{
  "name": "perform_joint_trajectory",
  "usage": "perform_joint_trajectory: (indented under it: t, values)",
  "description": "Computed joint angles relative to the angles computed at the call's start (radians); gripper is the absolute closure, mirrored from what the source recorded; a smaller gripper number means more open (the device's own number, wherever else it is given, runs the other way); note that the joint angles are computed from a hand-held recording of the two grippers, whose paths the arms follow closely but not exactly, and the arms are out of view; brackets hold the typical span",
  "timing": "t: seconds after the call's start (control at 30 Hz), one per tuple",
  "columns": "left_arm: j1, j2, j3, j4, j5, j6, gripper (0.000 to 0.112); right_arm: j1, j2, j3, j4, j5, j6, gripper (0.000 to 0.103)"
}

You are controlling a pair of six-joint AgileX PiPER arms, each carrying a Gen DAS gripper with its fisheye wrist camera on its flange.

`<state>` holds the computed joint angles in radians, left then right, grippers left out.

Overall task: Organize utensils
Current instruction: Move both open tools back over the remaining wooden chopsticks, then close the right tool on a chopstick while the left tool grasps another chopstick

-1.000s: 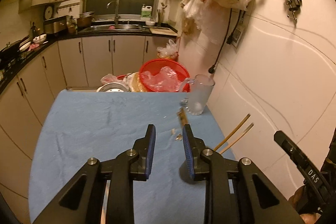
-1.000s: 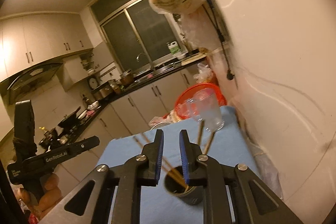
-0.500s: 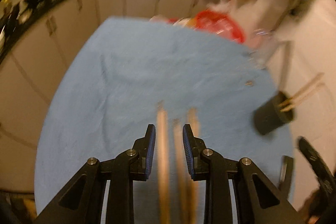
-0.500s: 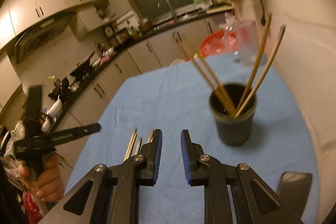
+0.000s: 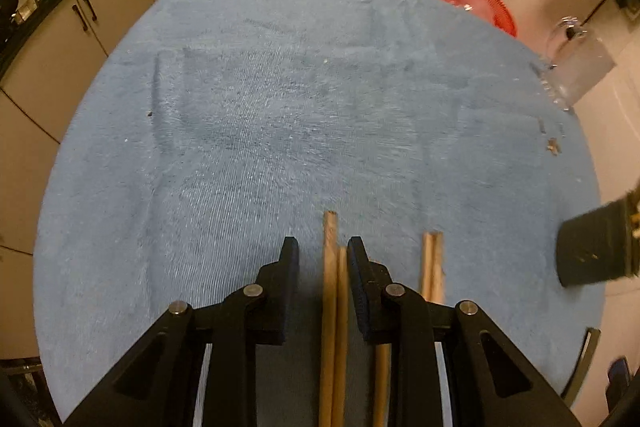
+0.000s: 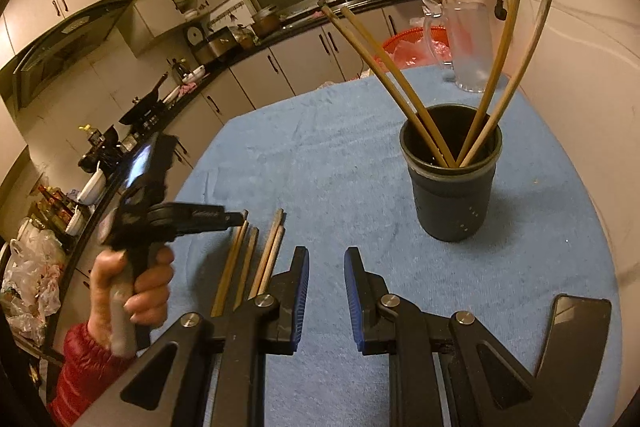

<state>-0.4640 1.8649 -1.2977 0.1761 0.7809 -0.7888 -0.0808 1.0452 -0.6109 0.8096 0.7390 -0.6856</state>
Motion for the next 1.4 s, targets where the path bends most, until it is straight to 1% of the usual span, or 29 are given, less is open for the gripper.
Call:
perform_joint_trajectory:
  t: [0.03,0.07,0.2,0.27,0.3,0.37,0.4,0.47,0.53,0.63,0.7,0.77,0.8,0.87,0.9,0.93,0.97,1.03,1.1,1.17,1.2,1.27,1.3,1.4]
  values:
    - [-0.004,-0.002,0.007,0.027,-0.005,-0.025,0.094,0.01,-0.001,-0.003,-0.013,-0.005,0.016,0.083]
    - [-0.008,-0.009,0.014,0.043,0.008,-0.042,0.1,0.025,0.002,-0.007,-0.024,-0.012,0.034,0.083]
    - [-0.012,-0.091,0.134,0.061,-0.033,-0.056,0.1,0.115,0.05,-0.04,-0.063,-0.043,0.099,0.083]
    - [-0.017,-0.165,0.234,0.072,-0.062,-0.077,0.099,0.175,0.106,-0.069,-0.064,-0.057,0.124,0.083]
    - [-0.014,-0.218,0.302,0.059,-0.087,-0.079,0.099,0.201,0.138,-0.087,-0.063,-0.065,0.136,0.083]
    - [-0.013,-0.282,0.378,0.041,-0.112,-0.076,0.099,0.254,0.225,-0.135,-0.056,-0.075,0.158,0.083]
    - [-0.01,-0.313,0.413,0.023,-0.124,-0.063,0.099,0.274,0.285,-0.166,-0.027,-0.079,0.152,0.083]
    - [0.009,-0.369,0.468,-0.028,-0.14,-0.022,0.099,0.322,0.406,-0.242,-0.033,-0.089,0.197,0.082]
    - [0.05,-0.402,0.5,-0.101,-0.157,0.071,0.099,0.356,0.505,-0.31,-0.027,-0.112,0.22,0.082]
    - [0.089,-0.441,0.534,-0.159,-0.171,0.154,0.099,0.409,0.639,-0.416,-0.109,-0.134,0.323,0.082]
    - [0.122,-0.459,0.564,-0.228,-0.191,0.241,0.099,0.427,0.701,-0.473,-0.129,-0.129,0.345,0.082]
    - [0.151,-0.473,0.581,-0.285,-0.19,0.314,0.099,0.454,0.755,-0.529,-0.206,-0.133,0.412,0.082]
    - [0.168,-0.432,0.562,-0.316,-0.216,0.358,0.099,0.465,0.779,-0.551,-0.231,-0.129,0.432,0.082]
    - [0.172,-0.433,0.564,-0.337,-0.223,0.379,0.099,0.487,0.821,-0.593,-0.302,-0.113,0.502,0.083]
    - [0.168,-0.435,0.565,-0.339,-0.224,0.376,0.099,0.492,0.815,-0.582,-0.299,-0.135,0.501,0.089]
    - [0.173,-0.439,0.57,-0.351,-0.225,0.387,0.099,0.492,0.812,-0.578,-0.269,-0.133,0.461,0.093]
    - [0.179,-0.44,0.572,-0.363,-0.226,0.401,0.099,0.49,0.804,-0.567,-0.235,-0.136,0.439,0.094]
    - [0.18,-0.443,0.577,-0.359,-0.228,0.397,0.099,0.481,0.75,-0.505,-0.186,-0.178,0.406,0.094]
    - [0.172,-0.467,0.592,-0.32,-0.225,0.357,0.103,0.46,0.667,-0.418,-0.114,-0.215,0.339,0.095]
    - [0.15,-0.479,0.6,-0.258,-0.223,0.269,0.104,0.441,0.566,-0.321,-0.066,-0.249,0.295,0.095]
    - [0.144,-0.488,0.611,-0.263,-0.225,0.269,0.104,0.431,0.519,-0.279,-0.042,-0.258,0.271,0.095]
    - [0.141,-0.503,0.626,-0.285,-0.225,0.269,0.105,0.413,0.423,-0.195,-0.007,-0.268,0.231,0.095]
    - [0.125,-0.514,0.634,-0.259,-0.218,0.227,0.105,0.401,0.369,-0.153,-0.005,-0.265,0.222,0.095]
    - [0.081,-0.506,0.621,-0.18,-0.19,0.118,0.103,0.366,0.272,-0.089,-0.015,-0.227,0.208,0.095]
